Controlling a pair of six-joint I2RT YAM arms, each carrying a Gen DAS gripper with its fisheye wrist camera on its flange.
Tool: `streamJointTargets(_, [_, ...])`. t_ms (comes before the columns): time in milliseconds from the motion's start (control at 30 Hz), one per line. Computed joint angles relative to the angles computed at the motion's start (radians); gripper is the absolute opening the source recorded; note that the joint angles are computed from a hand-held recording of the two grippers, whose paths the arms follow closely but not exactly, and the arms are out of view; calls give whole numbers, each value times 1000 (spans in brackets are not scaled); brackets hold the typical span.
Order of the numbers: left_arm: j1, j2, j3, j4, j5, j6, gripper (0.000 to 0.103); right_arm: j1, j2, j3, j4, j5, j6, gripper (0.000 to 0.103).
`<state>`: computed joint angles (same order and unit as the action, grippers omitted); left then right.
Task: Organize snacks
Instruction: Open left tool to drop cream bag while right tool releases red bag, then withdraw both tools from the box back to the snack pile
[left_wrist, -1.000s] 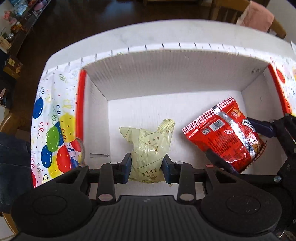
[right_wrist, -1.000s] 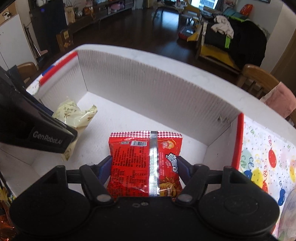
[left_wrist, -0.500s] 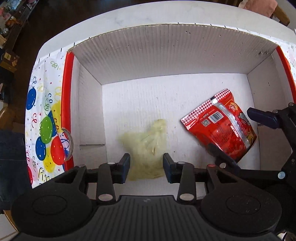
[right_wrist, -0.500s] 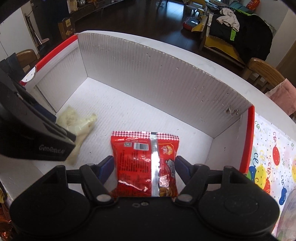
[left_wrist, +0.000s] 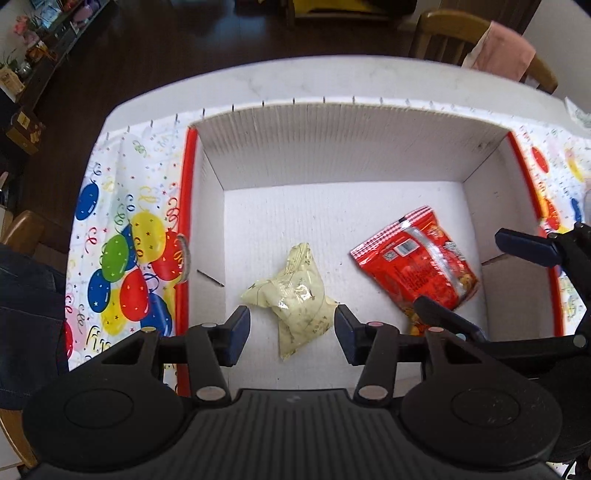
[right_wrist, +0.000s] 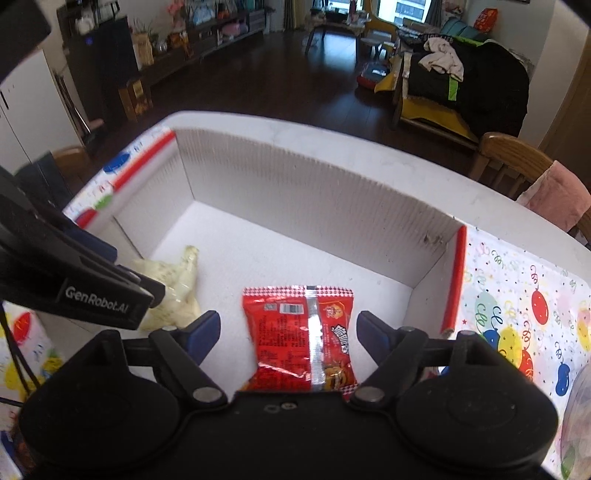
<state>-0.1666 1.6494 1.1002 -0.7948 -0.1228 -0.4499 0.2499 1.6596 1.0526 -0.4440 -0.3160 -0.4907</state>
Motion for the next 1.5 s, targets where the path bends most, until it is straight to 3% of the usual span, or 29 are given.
streamJointTargets(533, [-121,-430,-165,-67,-72,-82,49,-51,-368,-145,-117,-89,49,87])
streamJointTargets(1000, [-335,-758,-246,-251,-215,-227,50,-110,-685,-271,-240,-155,98,95])
streamJointTargets(1133, [-428,-835,-260,-316,-286,-303,56,-123,-775,-308,-268,-177,101,95])
streamJointTargets(1267, [-580,-882,-257,-413,-381,-427,57,-159,-864,-349,-305,-236,88,97])
streamJointTargets(1333, [-670,-904,-253,-468,-429,-507,63,-187,-908,-369,-332,-278,73,102])
streamJointTargets(1500, [-983,-911,-251,-668,-558,-857,67,-242,-998,-404,-418,-344,11,103])
